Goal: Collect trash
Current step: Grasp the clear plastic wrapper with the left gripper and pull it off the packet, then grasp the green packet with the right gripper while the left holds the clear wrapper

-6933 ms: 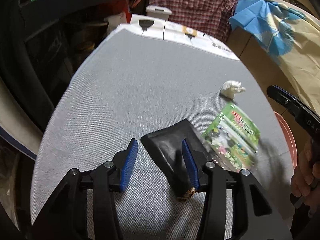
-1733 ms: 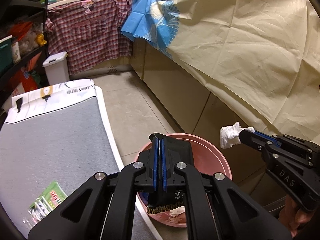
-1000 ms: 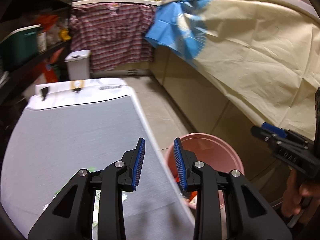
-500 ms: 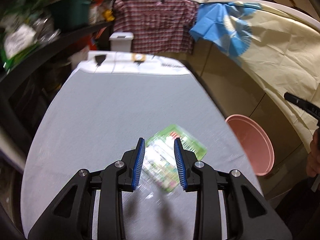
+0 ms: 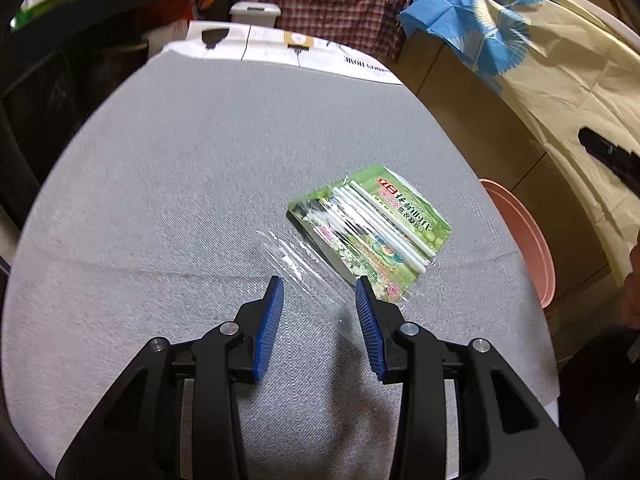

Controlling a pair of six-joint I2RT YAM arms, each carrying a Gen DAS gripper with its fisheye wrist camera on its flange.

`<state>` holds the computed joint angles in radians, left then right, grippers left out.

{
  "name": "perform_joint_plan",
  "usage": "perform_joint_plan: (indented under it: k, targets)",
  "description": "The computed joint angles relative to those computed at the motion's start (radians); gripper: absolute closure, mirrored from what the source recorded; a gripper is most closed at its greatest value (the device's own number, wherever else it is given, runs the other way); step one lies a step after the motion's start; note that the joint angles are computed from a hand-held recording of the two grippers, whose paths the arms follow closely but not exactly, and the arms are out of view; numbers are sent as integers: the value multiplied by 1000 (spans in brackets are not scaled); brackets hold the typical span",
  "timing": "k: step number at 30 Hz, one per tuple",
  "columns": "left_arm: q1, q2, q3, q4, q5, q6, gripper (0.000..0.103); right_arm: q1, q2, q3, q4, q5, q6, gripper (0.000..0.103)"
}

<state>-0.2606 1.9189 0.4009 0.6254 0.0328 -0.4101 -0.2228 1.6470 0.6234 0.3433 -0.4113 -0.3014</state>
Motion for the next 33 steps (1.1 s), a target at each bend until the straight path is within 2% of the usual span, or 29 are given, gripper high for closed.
perform_joint_plan:
  k: [6,7,9,11,17,22,26,33]
  targets:
    - [25,61,29,34,53,-5,68,1,9,-2,-8,-7,-11,56]
    - [24,60,33,31,53,-5,77,4,10,-2,-11,-8,-11,56]
    - [23,55,41,22,53,1,87,15,13,-1,-17,-10,-14,56]
    - [24,42,44,15,48,6,102,39,17,-6,-17,-6,-21,56]
    - [46,-18,26,14,3,15,103,123,24,-27,0,22,-31,56]
    - [106,-122,5,-19,-82,17,103,226,56,-42,9,36,-14,56]
    - [150,-191,-1,-54,-147,34,103,339,98,-65,66,77,-23,58]
    - [227,-248,1,-85,-139,48,103,499,216,-67,165,152,7,58]
